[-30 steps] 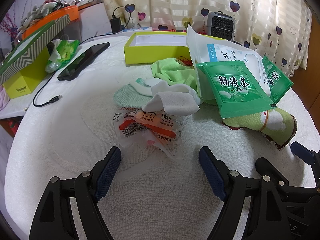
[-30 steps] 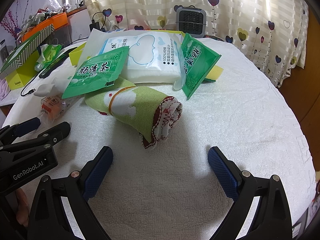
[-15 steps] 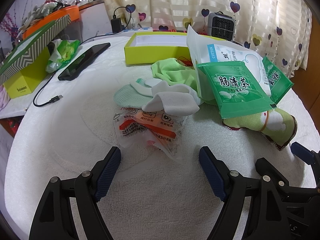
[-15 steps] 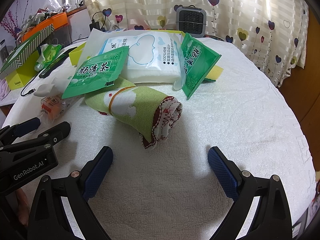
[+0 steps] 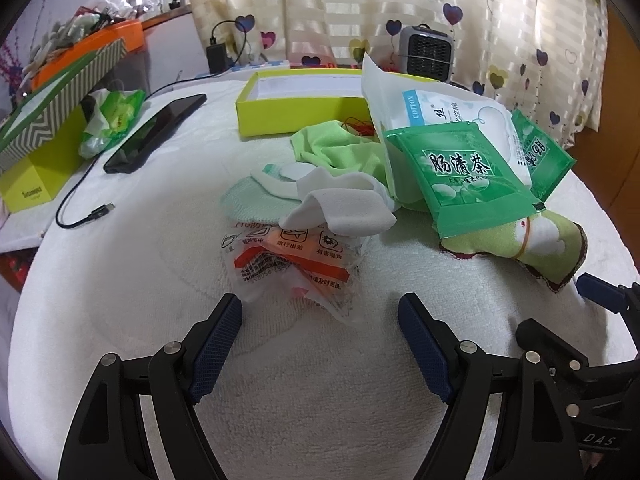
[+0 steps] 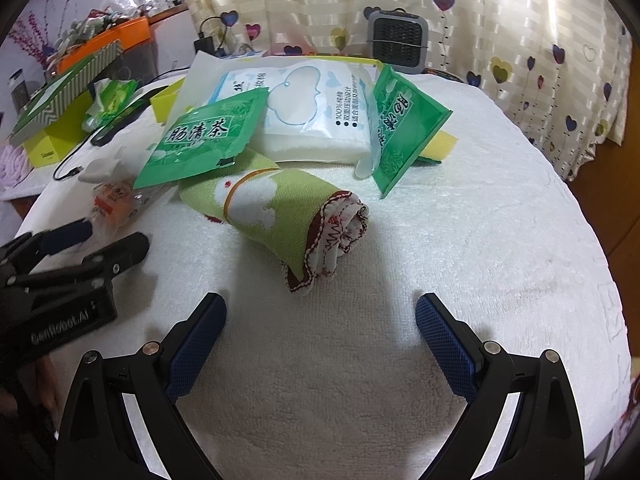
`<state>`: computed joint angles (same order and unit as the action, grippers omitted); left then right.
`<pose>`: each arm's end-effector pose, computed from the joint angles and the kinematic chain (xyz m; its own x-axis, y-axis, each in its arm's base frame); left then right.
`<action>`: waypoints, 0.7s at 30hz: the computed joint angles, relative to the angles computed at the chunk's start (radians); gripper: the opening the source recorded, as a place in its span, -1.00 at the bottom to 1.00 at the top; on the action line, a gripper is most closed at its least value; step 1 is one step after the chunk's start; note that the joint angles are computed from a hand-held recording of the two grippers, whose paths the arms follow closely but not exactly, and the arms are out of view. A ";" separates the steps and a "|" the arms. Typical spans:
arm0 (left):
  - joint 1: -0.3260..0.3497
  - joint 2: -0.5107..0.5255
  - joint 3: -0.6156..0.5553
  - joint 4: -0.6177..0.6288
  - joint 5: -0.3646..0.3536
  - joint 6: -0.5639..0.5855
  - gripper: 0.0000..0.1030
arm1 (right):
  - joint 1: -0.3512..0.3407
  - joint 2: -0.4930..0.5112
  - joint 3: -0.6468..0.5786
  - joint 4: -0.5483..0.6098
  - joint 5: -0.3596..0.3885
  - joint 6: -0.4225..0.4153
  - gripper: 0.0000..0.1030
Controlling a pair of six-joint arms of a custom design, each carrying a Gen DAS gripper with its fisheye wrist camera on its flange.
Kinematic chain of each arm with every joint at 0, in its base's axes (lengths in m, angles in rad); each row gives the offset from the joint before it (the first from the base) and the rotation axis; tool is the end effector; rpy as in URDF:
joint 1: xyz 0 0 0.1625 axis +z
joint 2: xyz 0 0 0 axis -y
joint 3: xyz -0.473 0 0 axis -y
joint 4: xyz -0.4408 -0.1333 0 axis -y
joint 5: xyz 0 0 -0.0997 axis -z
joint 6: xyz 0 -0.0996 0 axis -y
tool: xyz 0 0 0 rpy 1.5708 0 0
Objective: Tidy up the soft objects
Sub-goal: 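Lower the right gripper onto the rolled green towel and close on it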
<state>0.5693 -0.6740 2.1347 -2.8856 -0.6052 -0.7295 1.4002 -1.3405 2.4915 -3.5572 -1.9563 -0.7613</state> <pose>-0.3122 -0.4553 -0.0510 -0.7090 0.0498 -0.7035 0.4840 0.7599 -0.4339 0.0227 -0.4331 0.2325 -0.7054 -0.1433 0.6942 -0.5148 0.7767 -0.3628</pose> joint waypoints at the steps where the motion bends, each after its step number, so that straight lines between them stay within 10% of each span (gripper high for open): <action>1: 0.002 -0.003 0.001 -0.007 -0.008 0.013 0.56 | -0.005 -0.006 0.002 0.007 0.010 -0.005 0.87; 21: 0.063 -0.144 0.094 -0.358 -0.336 0.228 0.50 | 0.027 -0.049 -0.043 0.091 0.078 -0.255 0.86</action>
